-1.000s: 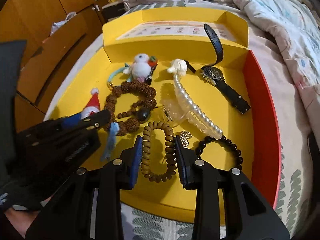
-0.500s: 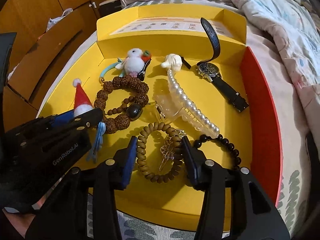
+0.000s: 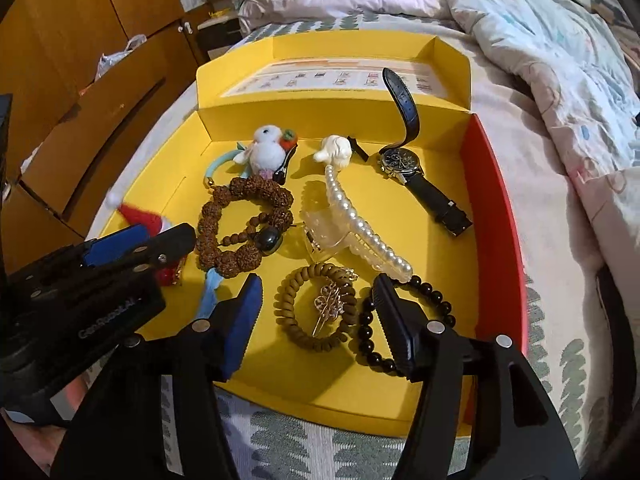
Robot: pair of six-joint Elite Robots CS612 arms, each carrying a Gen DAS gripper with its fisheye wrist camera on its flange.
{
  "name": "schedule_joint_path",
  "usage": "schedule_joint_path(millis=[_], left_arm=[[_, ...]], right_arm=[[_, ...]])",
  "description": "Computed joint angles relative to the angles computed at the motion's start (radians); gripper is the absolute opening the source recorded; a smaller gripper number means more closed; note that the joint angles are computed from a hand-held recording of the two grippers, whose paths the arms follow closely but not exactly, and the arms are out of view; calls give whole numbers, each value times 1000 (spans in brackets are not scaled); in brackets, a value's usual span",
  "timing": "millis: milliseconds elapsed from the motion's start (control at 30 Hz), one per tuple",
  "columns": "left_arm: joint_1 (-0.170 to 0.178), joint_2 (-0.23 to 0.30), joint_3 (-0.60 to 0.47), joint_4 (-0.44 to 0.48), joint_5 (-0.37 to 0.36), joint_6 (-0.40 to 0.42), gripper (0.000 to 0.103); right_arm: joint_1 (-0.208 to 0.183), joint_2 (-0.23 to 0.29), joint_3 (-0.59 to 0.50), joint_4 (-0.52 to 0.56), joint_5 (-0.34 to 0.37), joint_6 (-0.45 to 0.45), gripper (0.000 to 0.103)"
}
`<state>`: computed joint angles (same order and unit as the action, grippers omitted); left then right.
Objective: Organize jewelry
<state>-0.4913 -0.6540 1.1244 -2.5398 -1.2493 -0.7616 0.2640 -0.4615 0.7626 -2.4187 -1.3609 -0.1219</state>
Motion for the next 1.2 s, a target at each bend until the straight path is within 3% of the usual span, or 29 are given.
schedule_joint_path(millis=[367,500,667,833,1000,1200], left_arm=[[-15,-66,101,-83,22,17,56],[-39,-110,178,-161,95,46,67],[-68,-151,260,-207,181,68,69],[-85,-179,315,-210,222,41,76],[-102,-192,346,-217,277,11,84],[-115,-196,360,-214,323,-8,87]], right_arm=[[-18,-74,126,-134,57,66,66],[-19,-117,205,-187,22,71,76],[-13,-164,301,-257,-26,29,79],[-12,-208,402,-334,-32,70,83],[4,-241,482,-407,-89,63,89],[21,-245,516,-454,-154,63,93]])
